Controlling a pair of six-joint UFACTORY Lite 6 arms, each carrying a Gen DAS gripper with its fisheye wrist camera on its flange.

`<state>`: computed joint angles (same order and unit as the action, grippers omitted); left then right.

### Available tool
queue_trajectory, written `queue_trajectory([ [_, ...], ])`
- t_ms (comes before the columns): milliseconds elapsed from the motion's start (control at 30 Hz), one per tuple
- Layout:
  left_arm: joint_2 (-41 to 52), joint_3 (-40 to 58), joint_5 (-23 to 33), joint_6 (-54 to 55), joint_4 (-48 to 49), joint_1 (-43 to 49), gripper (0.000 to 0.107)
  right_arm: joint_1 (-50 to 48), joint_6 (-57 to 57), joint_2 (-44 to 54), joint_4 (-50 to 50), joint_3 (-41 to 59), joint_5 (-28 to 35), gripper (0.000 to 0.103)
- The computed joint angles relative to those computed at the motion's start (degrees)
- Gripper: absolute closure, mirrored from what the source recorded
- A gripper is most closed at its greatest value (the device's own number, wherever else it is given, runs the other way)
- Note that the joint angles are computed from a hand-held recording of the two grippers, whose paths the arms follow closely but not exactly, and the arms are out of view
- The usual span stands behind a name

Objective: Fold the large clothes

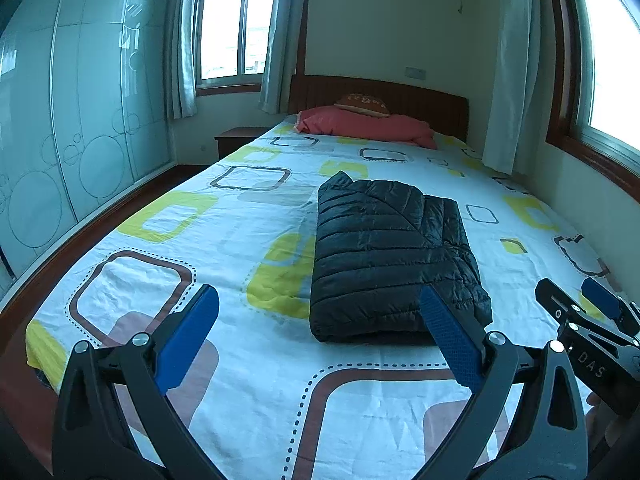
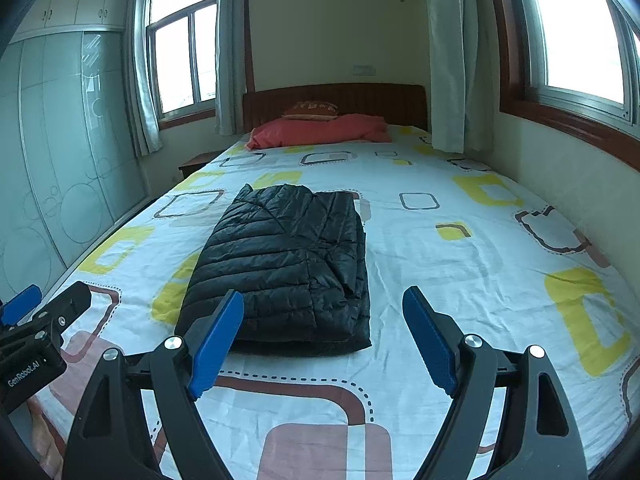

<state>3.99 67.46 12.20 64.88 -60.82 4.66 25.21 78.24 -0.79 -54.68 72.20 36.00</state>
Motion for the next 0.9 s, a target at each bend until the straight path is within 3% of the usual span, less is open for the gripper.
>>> queue_trajectory([
  [900,1.94,1.32,0.68,-0.23,0.17,0.56,0.007,0.37,0.61,-0.08,-0.76,-0.23,0.35,0.022],
])
